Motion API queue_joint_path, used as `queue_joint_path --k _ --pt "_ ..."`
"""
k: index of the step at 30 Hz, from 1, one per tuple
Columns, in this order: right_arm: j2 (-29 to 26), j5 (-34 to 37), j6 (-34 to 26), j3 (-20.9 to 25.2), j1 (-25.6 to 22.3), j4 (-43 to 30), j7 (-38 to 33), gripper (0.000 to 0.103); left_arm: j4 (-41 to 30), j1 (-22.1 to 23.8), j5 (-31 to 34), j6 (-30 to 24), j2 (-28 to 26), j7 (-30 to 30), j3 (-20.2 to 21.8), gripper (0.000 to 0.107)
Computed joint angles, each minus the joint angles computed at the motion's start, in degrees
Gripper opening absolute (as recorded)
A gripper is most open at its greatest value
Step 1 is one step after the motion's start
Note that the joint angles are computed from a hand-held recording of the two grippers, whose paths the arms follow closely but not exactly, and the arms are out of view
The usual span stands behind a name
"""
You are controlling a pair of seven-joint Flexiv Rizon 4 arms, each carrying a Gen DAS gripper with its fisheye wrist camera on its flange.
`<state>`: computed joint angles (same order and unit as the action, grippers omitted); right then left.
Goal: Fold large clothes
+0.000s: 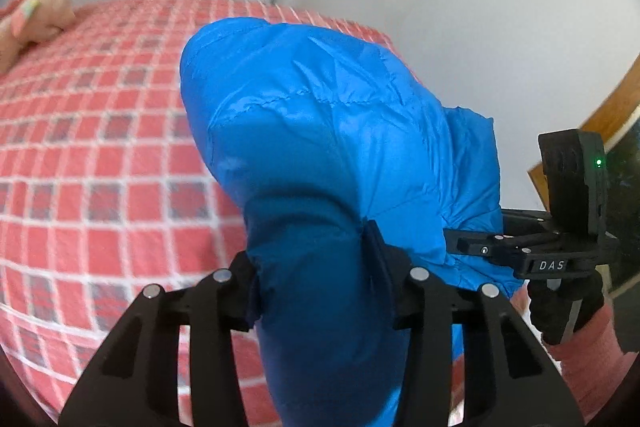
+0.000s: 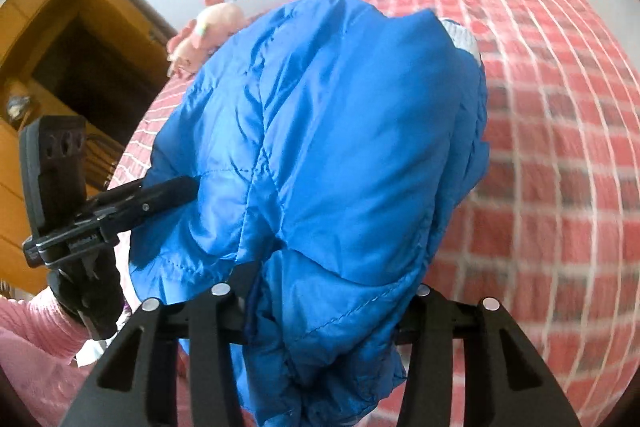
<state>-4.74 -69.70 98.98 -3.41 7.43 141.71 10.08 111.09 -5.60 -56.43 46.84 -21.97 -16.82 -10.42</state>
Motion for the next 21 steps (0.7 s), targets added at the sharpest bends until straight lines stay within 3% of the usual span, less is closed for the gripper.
queue_joint_path --k 2,5,11,13,15,18,21 --pt "-2.34 8.17 -1.72 4.02 -1.00 -2.38 -7.92 0.046 -1.58 0.03 -0.14 1.82 -1.39 -0.82 0.07 0.043" --pt "-8.61 11.37 0.25 6.21 -3.24 -7.62 -12.65 0.045 -6.38 0.00 1.85 5.16 -5.76 -4.01 -0.21 0.043" --pt "-19.80 16.48 0.18 15.58 -11.69 -15.27 -18.27 0.046 -14.00 1.78 8.17 7.82 -13.26 -9.88 -1.35 0.044" --pt "-21.07 18.47 1.85 15.08 -11.41 -14.87 -18.93 0.050 -15.26 2.19 10.86 8.63 -15.24 -10.82 -1.72 0.049" --pt "-22.35 20.00 3.37 17.70 -14.08 -14.82 -19.63 0.052 -16.18 3.12 12.12 8.33 -16.74 -12.34 -2.59 0.055" --pt "-22.02 20.52 0.61 23.51 -19.48 -14.21 -21.61 0.059 -16.27 4.03 13.71 7.37 -16.68 -14.42 -3.14 0.059" --pt "-19.53 22.51 -1.31 24.50 -19.34 -12.74 -22.65 0.065 -15.80 4.26 15.45 6.93 -15.70 -16.60 -2.75 0.064"
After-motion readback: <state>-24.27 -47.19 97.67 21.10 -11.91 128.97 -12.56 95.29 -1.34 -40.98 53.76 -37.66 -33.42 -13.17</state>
